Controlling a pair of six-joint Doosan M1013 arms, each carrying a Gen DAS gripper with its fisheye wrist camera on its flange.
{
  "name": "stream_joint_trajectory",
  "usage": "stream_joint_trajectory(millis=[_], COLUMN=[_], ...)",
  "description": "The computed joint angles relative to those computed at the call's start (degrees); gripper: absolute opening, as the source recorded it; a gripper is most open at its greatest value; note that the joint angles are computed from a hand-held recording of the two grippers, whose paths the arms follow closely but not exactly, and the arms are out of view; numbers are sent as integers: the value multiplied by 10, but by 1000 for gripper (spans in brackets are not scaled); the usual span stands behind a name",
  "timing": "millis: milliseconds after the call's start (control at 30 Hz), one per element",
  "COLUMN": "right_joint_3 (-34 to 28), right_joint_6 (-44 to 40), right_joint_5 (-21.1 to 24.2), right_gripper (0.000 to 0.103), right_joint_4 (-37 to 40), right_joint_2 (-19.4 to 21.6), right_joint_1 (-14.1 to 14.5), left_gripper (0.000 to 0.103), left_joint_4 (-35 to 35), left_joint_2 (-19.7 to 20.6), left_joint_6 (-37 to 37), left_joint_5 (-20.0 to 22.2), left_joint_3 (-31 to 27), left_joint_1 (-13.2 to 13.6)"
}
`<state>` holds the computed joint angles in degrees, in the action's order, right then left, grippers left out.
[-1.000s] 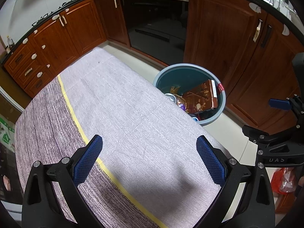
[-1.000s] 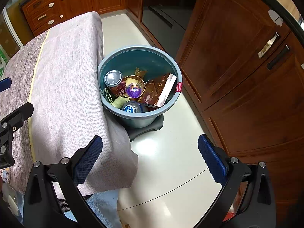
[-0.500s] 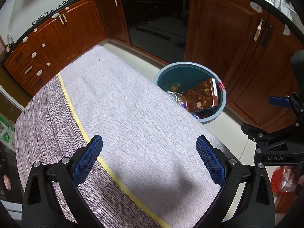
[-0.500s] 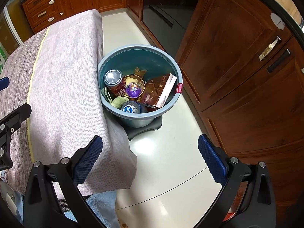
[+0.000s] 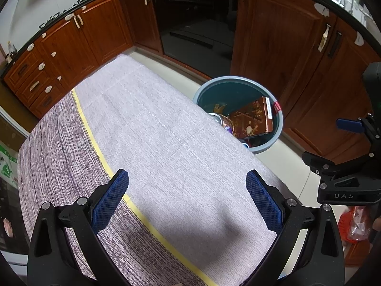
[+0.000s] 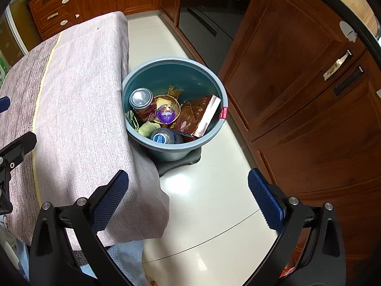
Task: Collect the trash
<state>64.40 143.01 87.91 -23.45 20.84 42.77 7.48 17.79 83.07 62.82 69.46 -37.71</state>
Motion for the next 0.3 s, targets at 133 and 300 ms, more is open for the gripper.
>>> stream_joint_trajectory(millis=[133, 300], right_joint_3=[-5, -12], right_joint_6=[-6, -12], right_joint_5=[4, 9], right_gripper=[96, 96], right_joint_4=[-3, -7], right_joint_2=[3, 6], right_joint_1=[0, 1], left_gripper=[99, 99], left_joint_4=[-1, -10], left_joint_2=[3, 1], left_joint_6=[0, 13], left_joint_5=[10, 11], left_joint_3=[-3, -3], left_joint_1=[2, 3])
